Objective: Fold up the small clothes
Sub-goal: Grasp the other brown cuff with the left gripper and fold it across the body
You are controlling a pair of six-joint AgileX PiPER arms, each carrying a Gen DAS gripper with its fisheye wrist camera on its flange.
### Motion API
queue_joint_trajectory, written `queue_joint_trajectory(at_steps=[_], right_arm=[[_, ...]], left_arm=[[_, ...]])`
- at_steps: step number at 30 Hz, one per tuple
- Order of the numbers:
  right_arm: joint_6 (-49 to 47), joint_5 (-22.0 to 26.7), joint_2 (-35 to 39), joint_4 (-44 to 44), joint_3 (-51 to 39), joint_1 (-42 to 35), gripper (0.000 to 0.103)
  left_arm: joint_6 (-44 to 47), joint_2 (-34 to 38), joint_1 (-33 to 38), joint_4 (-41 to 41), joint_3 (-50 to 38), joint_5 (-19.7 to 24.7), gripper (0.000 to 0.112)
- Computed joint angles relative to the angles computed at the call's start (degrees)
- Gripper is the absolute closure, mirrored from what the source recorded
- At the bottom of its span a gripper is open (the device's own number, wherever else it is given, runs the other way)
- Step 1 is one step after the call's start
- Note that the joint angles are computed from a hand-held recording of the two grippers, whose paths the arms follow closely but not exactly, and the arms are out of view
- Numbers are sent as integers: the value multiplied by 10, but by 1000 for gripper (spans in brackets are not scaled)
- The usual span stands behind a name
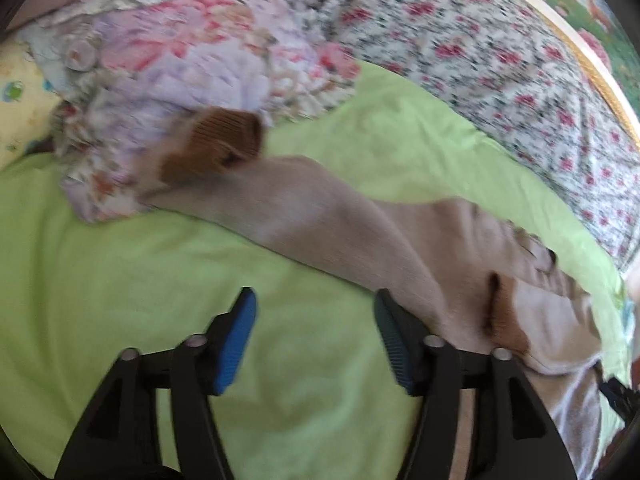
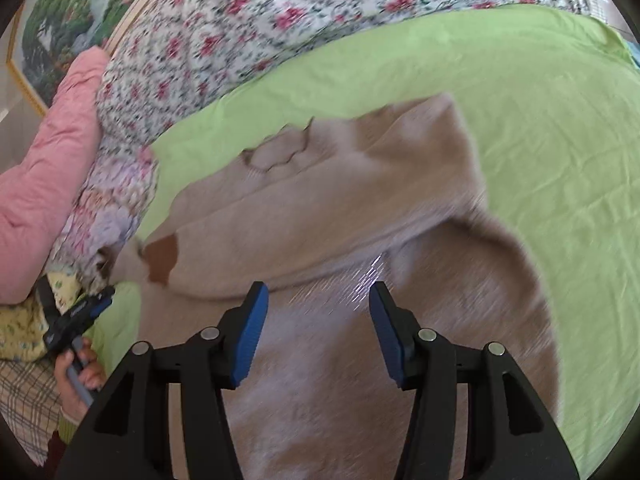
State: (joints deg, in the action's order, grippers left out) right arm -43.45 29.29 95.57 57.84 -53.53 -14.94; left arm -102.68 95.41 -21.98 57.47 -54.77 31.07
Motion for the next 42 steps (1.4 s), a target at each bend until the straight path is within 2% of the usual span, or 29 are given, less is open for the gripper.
queue_joint_trajectory(at_steps=[6,9,16,17,19,20,22,27,29,33,38,42], right_arm=[[1,7,-10,16,24,28,49],[1,9,-12,22,32,36,49],[26,12,-2,18,28,46,49],[27,12,-2,18,28,47,49],[32,10,0,15,26,52,49],[30,10,-1,17,28,52,49],[26,8,-2,20,30,55,49],[15,5,-2,33,38,58,49],[10,7,-4,38,41,55,49],[-7,9,-17,53,54,44,49],[-27,17,-37,67,74,20,49],[-47,26,-52,78,94,-8,49]], left_arm=[[91,22,49,-40,-46,94,37],[129,44,78,-46,-73,111,32],[225,134,128,-61,-170,140,32],[229,148,131,-55,-183,146,34],[236,159,136,-56,-195,144,72],[250,159,143,-68,-197,129,101],[231,145,145,-62,-183,112,105],[153,72,109,-13,-125,59,106],[123,38,77,5,-105,40,106],[94,16,5,15,-118,35,106],[100,53,-79,-9,-205,27,106],[176,144,-129,-82,-353,32,106]])
